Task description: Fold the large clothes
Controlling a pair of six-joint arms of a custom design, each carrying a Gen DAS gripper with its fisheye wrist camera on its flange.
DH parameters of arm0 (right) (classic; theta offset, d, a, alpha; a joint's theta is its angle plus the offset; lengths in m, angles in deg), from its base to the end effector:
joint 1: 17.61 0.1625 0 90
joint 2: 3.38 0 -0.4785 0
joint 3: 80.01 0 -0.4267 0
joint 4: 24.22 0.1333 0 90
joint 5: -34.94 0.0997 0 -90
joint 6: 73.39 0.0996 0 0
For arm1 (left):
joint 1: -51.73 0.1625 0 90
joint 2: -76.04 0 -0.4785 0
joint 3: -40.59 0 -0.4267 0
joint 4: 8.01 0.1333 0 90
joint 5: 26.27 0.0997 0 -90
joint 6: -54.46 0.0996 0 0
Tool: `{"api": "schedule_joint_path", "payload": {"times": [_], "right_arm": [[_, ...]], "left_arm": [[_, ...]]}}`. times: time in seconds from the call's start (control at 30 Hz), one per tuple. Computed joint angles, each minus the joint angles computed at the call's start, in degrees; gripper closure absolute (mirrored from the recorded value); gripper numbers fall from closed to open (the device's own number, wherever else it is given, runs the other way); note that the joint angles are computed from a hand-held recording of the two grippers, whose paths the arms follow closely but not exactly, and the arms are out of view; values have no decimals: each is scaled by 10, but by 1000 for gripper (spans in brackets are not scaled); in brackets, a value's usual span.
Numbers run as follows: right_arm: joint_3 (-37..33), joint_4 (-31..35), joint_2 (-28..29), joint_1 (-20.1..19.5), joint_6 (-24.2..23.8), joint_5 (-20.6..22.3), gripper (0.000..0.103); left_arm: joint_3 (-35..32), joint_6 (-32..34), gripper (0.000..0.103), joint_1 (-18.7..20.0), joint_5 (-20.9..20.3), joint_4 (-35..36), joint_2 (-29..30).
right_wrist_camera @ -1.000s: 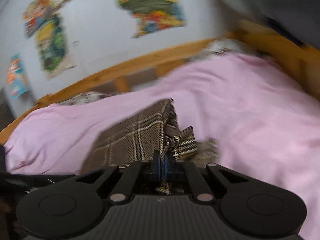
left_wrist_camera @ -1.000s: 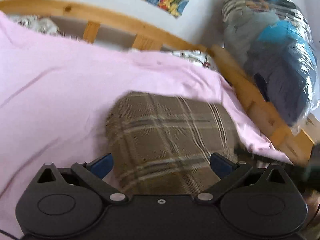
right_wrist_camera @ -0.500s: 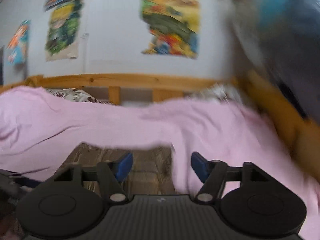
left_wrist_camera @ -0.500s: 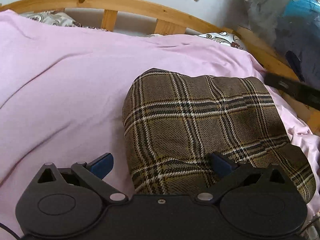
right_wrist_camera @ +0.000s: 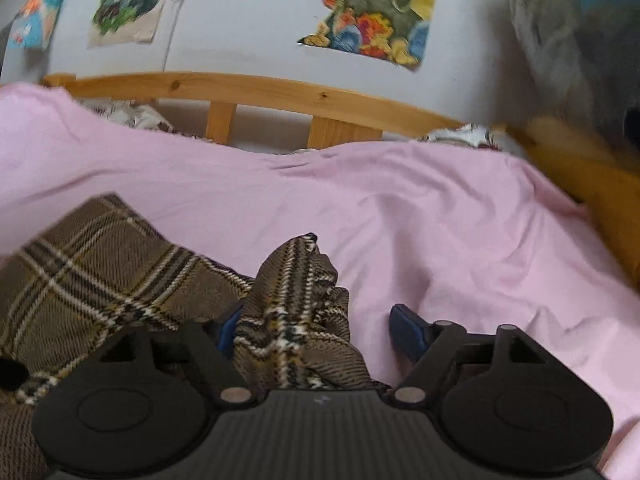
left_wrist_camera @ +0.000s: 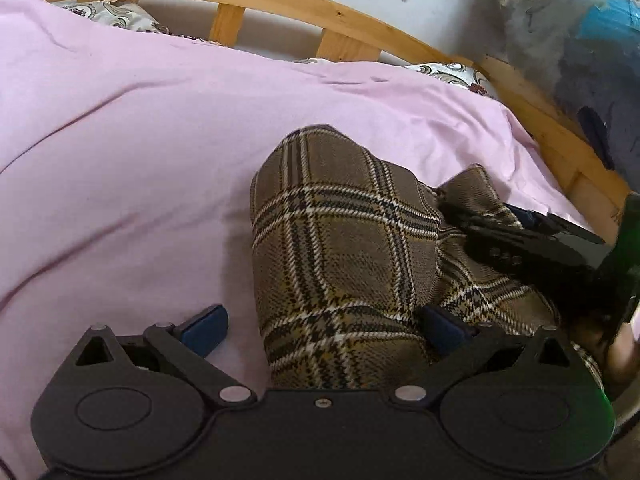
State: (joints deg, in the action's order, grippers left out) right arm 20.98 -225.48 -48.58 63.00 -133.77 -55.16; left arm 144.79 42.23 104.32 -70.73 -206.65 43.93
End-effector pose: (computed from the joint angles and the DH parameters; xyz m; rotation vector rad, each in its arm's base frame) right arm 0.0146 -0.7278 0.1748 1.0274 -2.1570 1.0293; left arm -0.2375 -0.6470 0.0142 0.2011 2.4466 -1.1573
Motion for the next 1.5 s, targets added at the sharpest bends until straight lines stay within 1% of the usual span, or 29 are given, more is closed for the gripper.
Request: {"api": "schedule_joint_path", "payload": {"times": [0.03,0.1,0.13,0.17,0.23,0.3,0.33,0.37,0.4,0.47,0.5,0.57,0.63,0.73,0.8,0.87,0.9,1.0,1.1,1.17,1.27,1.3,1.4,1.5], "right_arm": [[2,12,-9,3,12,-5,22],[17,10,-29,15,36,-29,19],[37,-1,-47,19,46,-29,17],[59,-12,-64,20,52,-24,11],[108,-28,-99,21,55,-19,7],[149,-51,-119,15,34,-18,7],[162,-66,-120,11,20,-26,8],[168,-66,-120,7,20,-39,8],[169,-55,-121,1,31,-43,7],[170,-52,-117,-15,56,-36,5],[169,-54,-114,-16,64,-37,4],[166,-49,-116,-10,68,-43,4],[163,-24,-127,-7,82,-39,4],[160,49,-159,-12,126,-15,1],[154,104,-178,-17,153,7,0],[146,157,-194,-23,180,32,0],[141,178,-197,-24,191,37,0],[119,230,-198,-24,234,43,0],[98,246,-188,-20,258,37,0],[88,252,-182,-16,256,28,0],[77,256,-171,-5,246,-4,0],[71,268,-168,-3,246,-12,0],[44,333,-157,2,261,-44,0],[29,373,-153,-8,288,-22,0]], "left_arm": [[5,-10,1,-4,4,4,-6],[23,-18,1,-18,13,-8,-15],[34,-13,1,-25,14,-25,-18],[46,-7,1,-33,15,-41,-20],[64,-10,1,-42,20,-48,-22],[75,-25,1,-43,21,-46,-22],[76,-35,1,-42,21,-35,-23],[75,-41,1,-39,16,-25,-24],[76,-38,1,-37,10,-24,-24],[75,-20,1,-38,18,-38,-15],[74,-17,1,-40,24,-41,-13],[76,-24,1,-42,24,-26,-22],[79,-34,1,-45,26,-6,-34],[81,-27,1,-51,29,0,-46],[81,-24,1,-52,18,8,-53],[81,-22,1,-48,-2,24,-63],[79,-22,1,-46,-9,35,-67],[73,-17,1,-42,-12,48,-71],[66,-15,1,-39,-8,56,-71],[62,-9,1,-36,-7,62,-71],[56,-2,1,-30,-7,75,-71],[54,1,1,-26,-11,81,-71],[49,5,1,-6,-47,96,-75],[46,15,1,19,-105,100,-80]]}}
